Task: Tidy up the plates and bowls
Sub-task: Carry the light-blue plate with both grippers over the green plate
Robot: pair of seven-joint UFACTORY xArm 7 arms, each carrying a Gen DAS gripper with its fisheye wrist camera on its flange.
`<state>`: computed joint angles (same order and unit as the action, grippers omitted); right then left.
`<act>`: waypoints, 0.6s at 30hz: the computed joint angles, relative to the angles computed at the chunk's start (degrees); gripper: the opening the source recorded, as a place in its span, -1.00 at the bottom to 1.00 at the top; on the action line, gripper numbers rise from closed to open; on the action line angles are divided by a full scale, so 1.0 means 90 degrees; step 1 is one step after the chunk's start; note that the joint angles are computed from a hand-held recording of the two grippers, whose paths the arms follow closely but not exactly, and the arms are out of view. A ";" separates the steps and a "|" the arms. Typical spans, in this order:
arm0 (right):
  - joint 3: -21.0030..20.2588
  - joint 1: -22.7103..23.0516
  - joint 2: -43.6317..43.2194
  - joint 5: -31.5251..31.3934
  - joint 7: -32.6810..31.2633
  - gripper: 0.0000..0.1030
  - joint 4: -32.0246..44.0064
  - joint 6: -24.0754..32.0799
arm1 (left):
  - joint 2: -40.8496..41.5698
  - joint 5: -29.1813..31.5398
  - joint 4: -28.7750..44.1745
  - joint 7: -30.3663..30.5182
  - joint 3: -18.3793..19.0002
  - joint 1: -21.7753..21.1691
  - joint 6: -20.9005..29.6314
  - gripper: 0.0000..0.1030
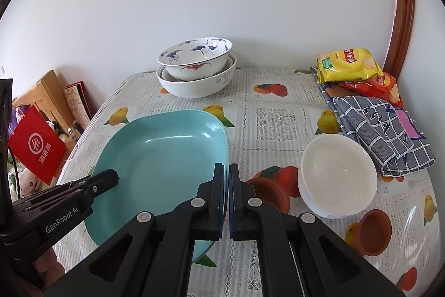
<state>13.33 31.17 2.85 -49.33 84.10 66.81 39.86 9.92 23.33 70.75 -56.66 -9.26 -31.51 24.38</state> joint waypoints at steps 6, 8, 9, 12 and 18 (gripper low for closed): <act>-0.0010 0.0009 0.0046 -0.0009 -0.0018 -0.94 0.0024 -0.0040 | -0.0006 0.0003 -0.0019 -0.0026 0.0011 0.0007 0.0010 -0.85; -0.0020 0.0015 0.0065 -0.0009 -0.0040 -0.94 0.0032 -0.0063 | -0.0011 -0.0004 -0.0030 -0.0041 0.0013 0.0012 0.0012 -0.85; -0.0025 0.0017 0.0073 -0.0005 -0.0053 -0.95 0.0038 -0.0074 | -0.0017 0.0006 -0.0041 -0.0049 0.0015 0.0013 0.0011 -0.85; -0.0040 0.0029 0.0112 0.0005 -0.0095 -0.95 0.0078 -0.0096 | -0.0035 -0.0004 -0.0076 -0.0066 0.0015 0.0031 0.0004 -0.85; -0.0069 0.0099 0.0238 0.0003 -0.0188 -0.95 0.0205 -0.0130 | -0.0110 0.0011 -0.0185 -0.0152 0.0024 0.0083 0.0008 -0.85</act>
